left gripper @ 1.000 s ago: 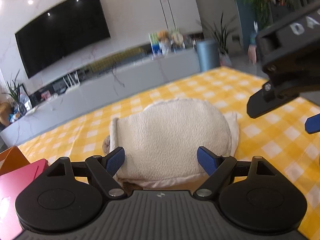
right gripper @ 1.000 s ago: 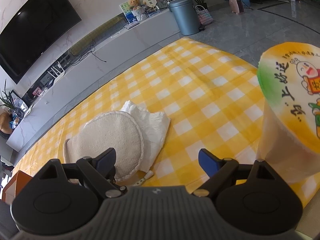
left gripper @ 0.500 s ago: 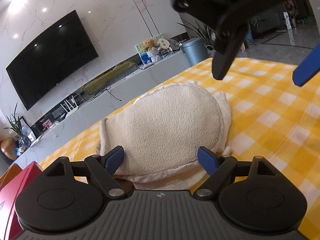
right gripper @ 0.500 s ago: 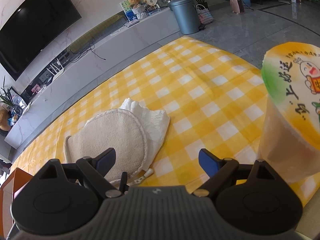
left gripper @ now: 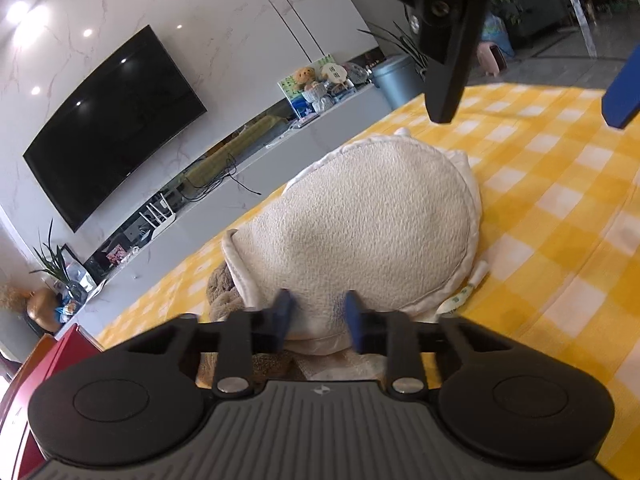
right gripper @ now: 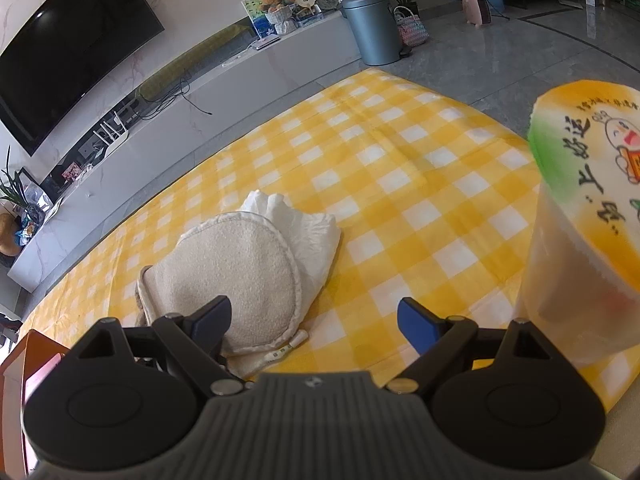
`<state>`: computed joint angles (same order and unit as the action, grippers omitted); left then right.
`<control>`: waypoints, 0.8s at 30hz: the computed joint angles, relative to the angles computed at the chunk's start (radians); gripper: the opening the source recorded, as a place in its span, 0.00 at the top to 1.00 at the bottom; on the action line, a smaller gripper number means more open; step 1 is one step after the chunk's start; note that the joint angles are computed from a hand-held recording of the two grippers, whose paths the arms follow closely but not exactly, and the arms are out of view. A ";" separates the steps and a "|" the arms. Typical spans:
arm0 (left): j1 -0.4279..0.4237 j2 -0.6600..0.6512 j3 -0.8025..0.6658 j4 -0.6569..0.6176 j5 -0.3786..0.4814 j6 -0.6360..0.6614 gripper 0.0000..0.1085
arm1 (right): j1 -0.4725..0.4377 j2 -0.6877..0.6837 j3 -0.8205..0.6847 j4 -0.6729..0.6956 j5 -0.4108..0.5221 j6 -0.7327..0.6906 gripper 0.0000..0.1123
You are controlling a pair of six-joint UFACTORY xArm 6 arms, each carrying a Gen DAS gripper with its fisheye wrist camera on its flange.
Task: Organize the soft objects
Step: 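Close the left tool on the white terry mitt and lift it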
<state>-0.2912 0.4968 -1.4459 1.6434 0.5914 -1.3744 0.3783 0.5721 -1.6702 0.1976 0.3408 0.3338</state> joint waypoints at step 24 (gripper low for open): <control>0.027 -0.170 0.168 0.160 -0.039 -0.328 0.33 | 0.006 0.183 -0.218 0.566 0.015 -0.382 0.23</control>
